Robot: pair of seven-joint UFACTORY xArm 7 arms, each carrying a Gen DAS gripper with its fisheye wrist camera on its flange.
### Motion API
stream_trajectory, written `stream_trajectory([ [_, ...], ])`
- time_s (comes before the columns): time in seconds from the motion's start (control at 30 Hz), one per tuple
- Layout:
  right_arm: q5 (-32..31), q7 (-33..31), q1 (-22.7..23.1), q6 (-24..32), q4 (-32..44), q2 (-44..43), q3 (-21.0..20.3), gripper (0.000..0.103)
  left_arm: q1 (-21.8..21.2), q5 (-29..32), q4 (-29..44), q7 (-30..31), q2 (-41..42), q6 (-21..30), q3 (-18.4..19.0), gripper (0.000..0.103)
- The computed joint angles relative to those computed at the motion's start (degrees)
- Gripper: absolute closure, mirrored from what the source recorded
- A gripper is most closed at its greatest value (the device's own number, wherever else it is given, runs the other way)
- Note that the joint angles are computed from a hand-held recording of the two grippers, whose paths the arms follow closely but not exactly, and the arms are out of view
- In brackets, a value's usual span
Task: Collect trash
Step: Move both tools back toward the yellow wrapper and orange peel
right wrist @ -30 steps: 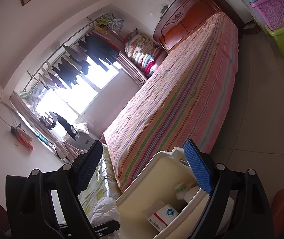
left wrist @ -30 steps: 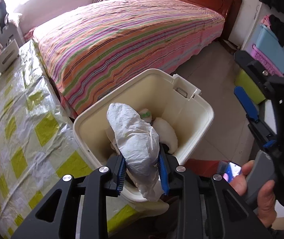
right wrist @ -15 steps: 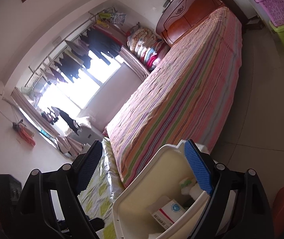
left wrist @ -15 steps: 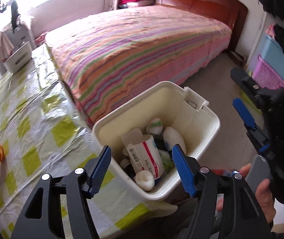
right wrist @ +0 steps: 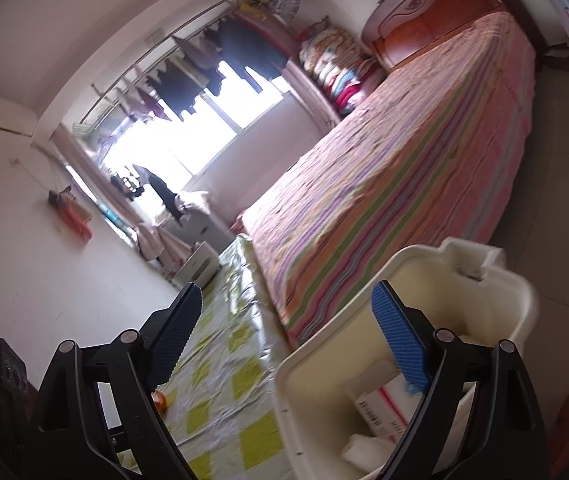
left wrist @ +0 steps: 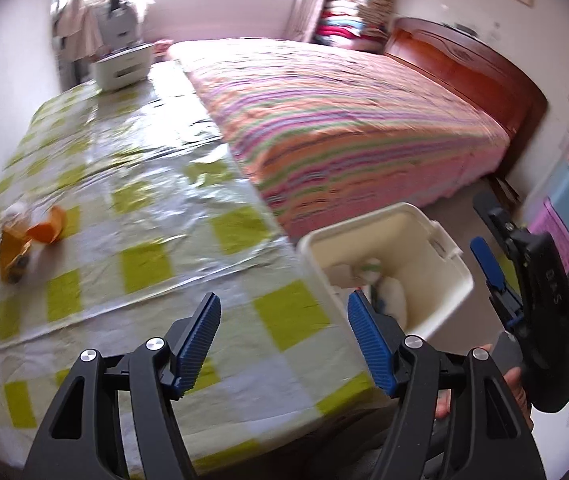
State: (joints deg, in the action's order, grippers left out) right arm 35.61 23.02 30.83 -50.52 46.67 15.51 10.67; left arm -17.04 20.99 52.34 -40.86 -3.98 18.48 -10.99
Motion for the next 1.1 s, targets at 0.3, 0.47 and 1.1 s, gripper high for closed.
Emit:
stream_trajectory([
  [0.3,-0.6,-4.3,2.9,4.0,5.1,1.8,0.5,0.017,2.8,-4.7,-6.3,0.9,-4.9,-3.0,0.9,0.038],
  [0.47,0.9,-7.3,4.7,6.0,7.5,2.6,0.2,0.017,3.4,-6.9,-8.0,3.4,-6.1,-3.3,1.0,0.038],
  [1.1,7.4,-20.5,12.2,16.7,20.7,8.4,-3.0,0.015,10.2,-13.6,-19.6,7.7,-16.8,-6.7,3.3,0.038],
])
